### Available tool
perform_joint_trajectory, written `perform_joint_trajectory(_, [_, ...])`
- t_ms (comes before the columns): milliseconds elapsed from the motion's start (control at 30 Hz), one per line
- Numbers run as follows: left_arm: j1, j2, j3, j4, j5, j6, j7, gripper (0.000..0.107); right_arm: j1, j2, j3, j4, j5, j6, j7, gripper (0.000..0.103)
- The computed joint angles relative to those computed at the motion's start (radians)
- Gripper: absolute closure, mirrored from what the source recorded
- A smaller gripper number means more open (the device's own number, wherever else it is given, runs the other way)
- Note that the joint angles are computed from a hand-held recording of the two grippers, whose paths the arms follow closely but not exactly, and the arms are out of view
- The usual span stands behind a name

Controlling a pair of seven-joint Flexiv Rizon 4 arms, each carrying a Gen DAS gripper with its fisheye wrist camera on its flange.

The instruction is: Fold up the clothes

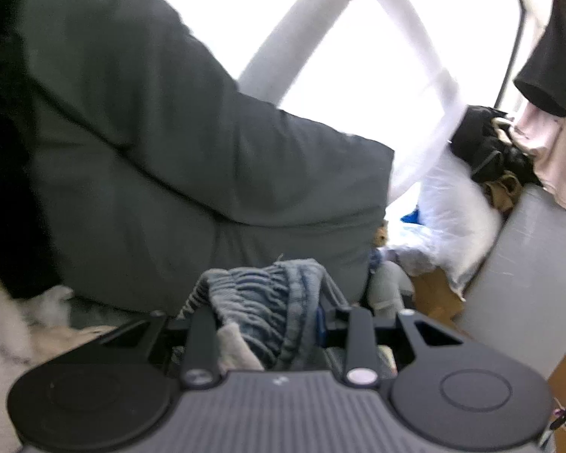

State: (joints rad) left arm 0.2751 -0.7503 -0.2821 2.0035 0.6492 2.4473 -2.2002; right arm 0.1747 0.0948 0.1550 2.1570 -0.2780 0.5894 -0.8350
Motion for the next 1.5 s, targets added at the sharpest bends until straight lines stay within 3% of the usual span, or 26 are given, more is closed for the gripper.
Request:
perform_joint_trajectory(100, [0.004,-0.027,-0.041,-0.059,0.042,-0.070,-0.017,0.075,-0.027,0.018,-0.013,0.035,-0.016,-0.014,0.039,0.103])
perform_joint_trajectory(200, [0.009,-0.047,-0.083,-0.083,0.040,-0.206,-0.011,0.075,-0.035,0.018,-0.011,0.063,-0.029,0.001,0.049,0.103])
perform_joint_trajectory(267, [-0.014,-0.037,-0.069,-0.064,-0.010,-0.245,0.025,0.068,-0.032,0.011,-0.009,0.069,-0.022,0.022,0.049,0.103])
perform_joint_trajectory(300, [-0.034,-0.030,-0.048,-0.046,-0.044,-0.234,0.045,0.067,-0.028,0.005,-0.008,0.071,-0.018,0.036,0.047,0.103])
perform_joint_trajectory(367, [-0.063,-0.016,-0.011,-0.004,-0.108,-0.193,0.077,0.045,-0.020,-0.011,-0.004,0.069,-0.019,0.065,0.047,0.103])
perform_joint_trajectory(433, [-0.085,-0.003,0.017,0.039,-0.169,-0.155,0.110,0.042,-0.013,-0.031,-0.005,0.058,-0.028,0.092,0.044,0.103])
perform_joint_trajectory(800, [-0.127,0.073,0.103,0.232,-0.383,-0.056,0.172,0.042,0.053,-0.185,-0.002,-0.056,-0.032,0.250,-0.030,0.103])
perform_joint_trajectory(1233, [-0.167,0.163,0.174,0.404,-0.492,-0.044,0.199,0.042,0.140,-0.417,0.005,-0.297,0.010,0.357,-0.172,0.102])
perform_joint_trajectory(1500, [-0.156,0.258,0.188,0.509,-0.525,-0.130,0.185,0.042,0.192,-0.582,0.033,-0.508,0.064,0.377,-0.297,0.098])
